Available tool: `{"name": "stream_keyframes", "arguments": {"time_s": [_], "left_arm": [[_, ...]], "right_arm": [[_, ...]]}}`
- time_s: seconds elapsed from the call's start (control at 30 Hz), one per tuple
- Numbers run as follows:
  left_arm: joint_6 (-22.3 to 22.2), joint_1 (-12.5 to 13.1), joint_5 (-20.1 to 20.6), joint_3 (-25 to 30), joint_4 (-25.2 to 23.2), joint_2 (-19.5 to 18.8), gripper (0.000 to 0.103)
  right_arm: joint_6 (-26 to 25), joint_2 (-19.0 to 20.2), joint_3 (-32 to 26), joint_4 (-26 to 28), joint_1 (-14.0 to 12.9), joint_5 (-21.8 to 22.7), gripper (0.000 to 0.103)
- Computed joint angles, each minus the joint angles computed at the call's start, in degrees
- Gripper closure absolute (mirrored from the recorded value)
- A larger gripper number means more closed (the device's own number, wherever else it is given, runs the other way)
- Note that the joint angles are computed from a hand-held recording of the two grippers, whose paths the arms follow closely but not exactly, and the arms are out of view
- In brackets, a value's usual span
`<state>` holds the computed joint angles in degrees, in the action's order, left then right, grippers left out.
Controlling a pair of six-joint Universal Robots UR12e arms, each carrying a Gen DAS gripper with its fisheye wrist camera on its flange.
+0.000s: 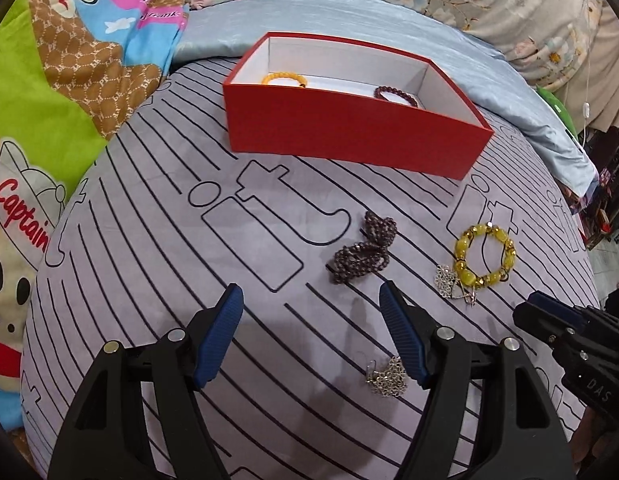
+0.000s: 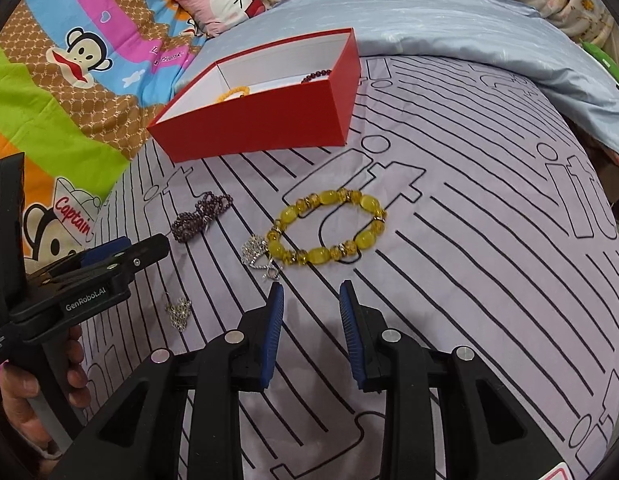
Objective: Organize jewelry
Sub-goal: 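Grasp the dark garnet bead necklace with the left tool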
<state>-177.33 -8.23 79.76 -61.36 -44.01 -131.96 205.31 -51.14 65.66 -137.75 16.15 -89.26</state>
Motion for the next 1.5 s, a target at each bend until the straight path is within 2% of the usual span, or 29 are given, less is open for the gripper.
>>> {"name": "stream_keyframes", "arguments": {"time_s": [0.27,0.37,0.53,0.73,0.9,0.97,1.5], "left_arm": [[0.7,-0.8,0.9,3.4,-1.4,-2.4,0.037],[0.9,-0.9,0.8,4.4,-2.2,-3.1,0.044],[2.5,-1.2,0.4,4.8,-1.9,-3.5,0.050],[3.8,-1.3,-0.6,5.3,-1.7,-3.8,0.071],[4.3,-1.5,-0.4,5.2,-1.7,-3.7,0.077],[3.8,-1.3,-0.8,5.1,-2.0,-3.6,0.081],[2.1,-0.6,-0.6,3.4,-2.2,-2.4,0.084]], "right_arm": [[0.9,-0.1,0.3,0.2,-0.3,0.1,0.074],[1.1,0.1,0.2,0.3,-0.4,0.3,0.074],[1.4,0.3,-0.1,0.5,-0.6,0.5,0.074],[1.5,0.5,-0.5,0.8,-0.7,0.4,0.074],[1.8,0.7,-0.8,1.2,-0.7,0.2,0.073],[2.0,0.8,-0.9,1.2,-0.8,0.0,0.067],[0.7,3.4,-5.0,1.8,-1.1,-3.5,0.066]]}}
